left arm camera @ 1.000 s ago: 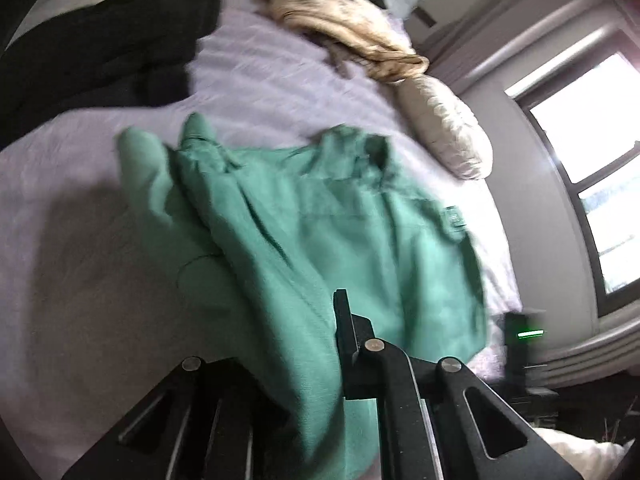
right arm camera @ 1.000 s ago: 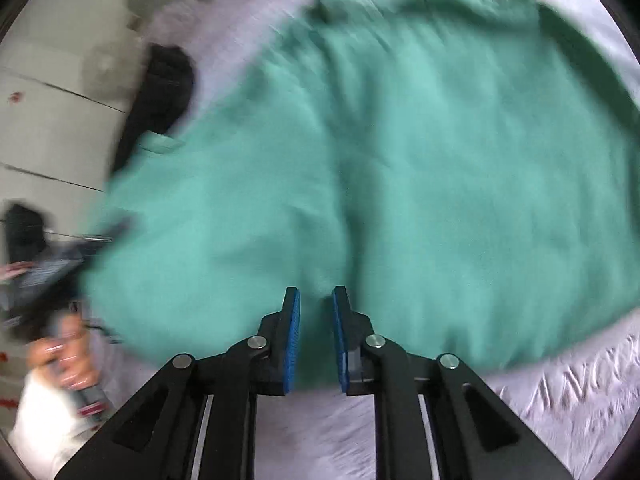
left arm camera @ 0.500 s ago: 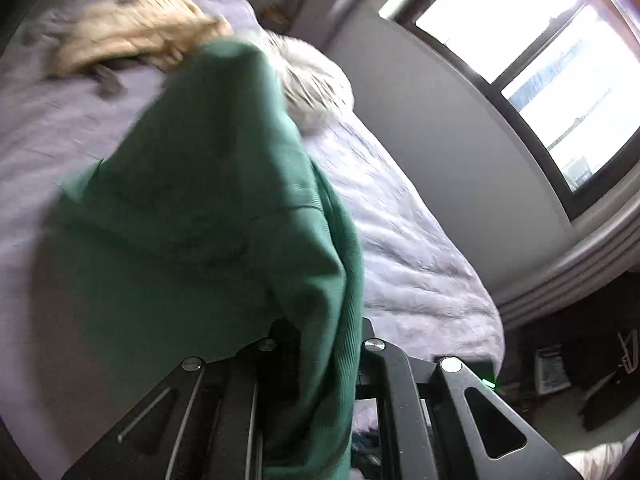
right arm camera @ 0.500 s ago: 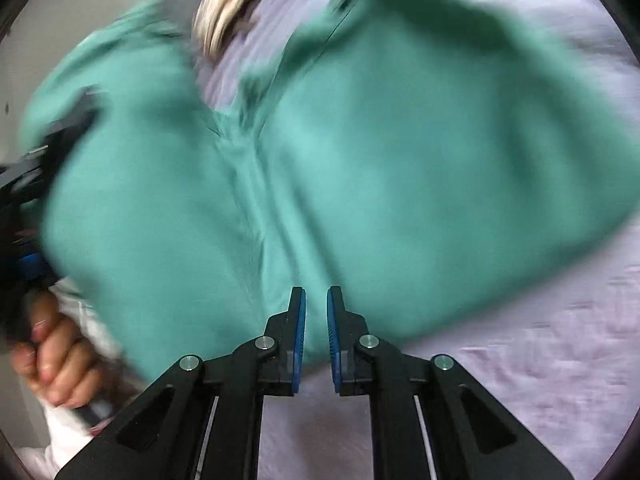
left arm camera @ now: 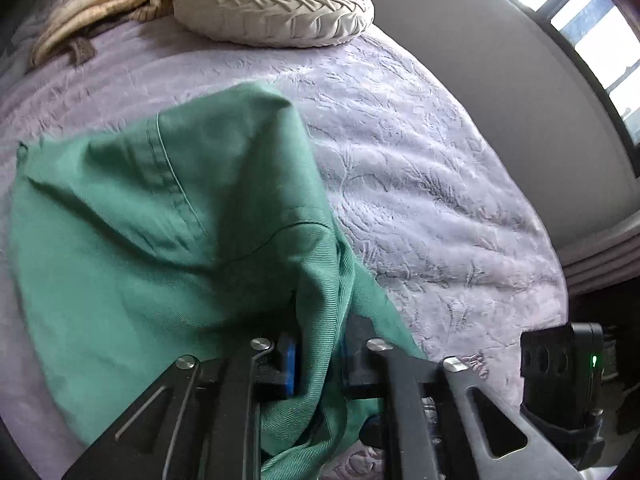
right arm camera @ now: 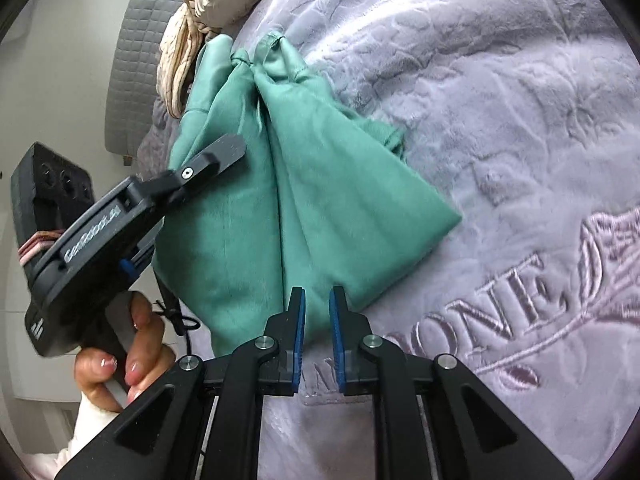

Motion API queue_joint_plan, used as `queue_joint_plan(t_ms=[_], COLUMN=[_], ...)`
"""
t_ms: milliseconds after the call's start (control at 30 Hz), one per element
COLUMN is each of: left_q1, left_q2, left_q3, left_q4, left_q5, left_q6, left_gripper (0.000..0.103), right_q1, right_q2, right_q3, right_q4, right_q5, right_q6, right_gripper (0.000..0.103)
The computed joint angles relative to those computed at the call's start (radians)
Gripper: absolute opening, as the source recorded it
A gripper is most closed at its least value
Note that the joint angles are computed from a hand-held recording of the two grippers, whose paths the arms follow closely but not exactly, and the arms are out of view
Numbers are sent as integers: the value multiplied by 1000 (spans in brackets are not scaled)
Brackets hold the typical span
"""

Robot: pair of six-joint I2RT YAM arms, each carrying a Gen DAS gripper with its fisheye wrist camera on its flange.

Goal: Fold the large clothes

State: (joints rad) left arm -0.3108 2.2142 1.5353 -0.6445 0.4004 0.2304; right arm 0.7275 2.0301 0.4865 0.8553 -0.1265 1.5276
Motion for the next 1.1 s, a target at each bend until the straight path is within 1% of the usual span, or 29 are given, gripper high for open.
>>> queue_joint_plan(t_ms=[33, 67, 100, 133, 167, 200, 233, 300, 333, 400, 467, 500, 533, 567, 600, 633, 700, 733, 767, 800, 833, 900, 933, 967, 1000, 1033, 1067, 1100], left_q1=[0, 6, 9, 12, 18, 23, 41, 80, 111, 177, 249, 260, 282, 310, 335, 346, 375, 383, 379, 377, 377, 361, 358, 362, 366, 374, 378, 372], left_q2=[-31, -60, -94, -125, -148, -163, -198, -246, -258, -269, -280, -283, -278, -266, -251, -244, -232, -230, -233, -238, -244, -261, -257, -252, -247, -240, -234, -227], left_q3=[-30, -62, -92, -109, -121, -130, -157, -203, -205, -212, -242, -264, -279, -285, -290, -300, -323, -339, -359, -381, -402, -448, -461, -475, -489, -496, -500, -502], left_q4=[20, 54, 83, 91, 89, 96, 121, 170, 170, 175, 211, 234, 251, 253, 246, 246, 239, 233, 238, 244, 251, 275, 284, 291, 299, 303, 305, 309], left_q5=[8, 18, 32, 44, 45, 38, 21, -23, -39, -84, -176, -214, -258, -296, -321, -333, -353, -346, -337, -325, -313, -323, -323, -314, -303, -287, -281, -286], left_q6=[3, 4, 6, 15, 23, 21, 19, 7, 8, 8, 24, 25, 32, 39, 41, 37, 37, 35, 28, 23, 22, 20, 21, 26, 28, 33, 38, 34], left_gripper=[80, 98, 99, 99, 99, 99, 99, 99, 100, 100, 100, 100, 100, 100, 100, 100, 100, 100, 100, 100, 100, 100, 100, 100, 100, 100, 100, 100], right_q1=[1, -11, -28, -51, -67, -74, -69, -66, -63, -56, -36, -20, -5, 10, 27, 30, 38, 33, 28, 20, 4, 11, 18, 22, 21, 4, -4, -25], right_q2=[11, 12, 1, -23, -36, -47, -68, -108, -150, -221, -278, -302, -311, -312, -298, -271, -176, -124, -98, -80, -82, -156, -215, -249, -270, -263, -238, -177], right_q3=[-14, -20, -22, -24, -27, -29, -29, -30, -32, -17, 18, 39, 88, 125, 183, 228, 388, 457, 484, 510, 518, 439, 355, 299, 241, 154, 89, 36], right_q4=[29, 40, 33, 10, 3, 0, -16, -58, -109, -223, -340, -388, -453, -503, -565, -600, -746, -797, -810, -823, -819, -768, -731, -713, -684, -605, -514, -383], right_q5=[-2, -11, -23, -39, -49, -48, -37, -22, -9, 12, 34, 47, 58, 68, 80, 81, 99, 107, 114, 122, 122, 187, 232, 249, 246, 201, 167, 113], right_q6=[3, -2, -12, -27, -34, -36, -35, -43, -57, -94, -127, -140, -170, -191, -224, -249, -305, -322, -330, -338, -348, -331, -307, -275, -234, -168, -115, -70], right_gripper=[16, 16, 21, 32, 38, 49, 55, 62, 65, 65, 67, 71, 79, 83, 83, 83, 83, 83, 82, 53, 5, 6, 6, 6, 6, 6, 6, 6])
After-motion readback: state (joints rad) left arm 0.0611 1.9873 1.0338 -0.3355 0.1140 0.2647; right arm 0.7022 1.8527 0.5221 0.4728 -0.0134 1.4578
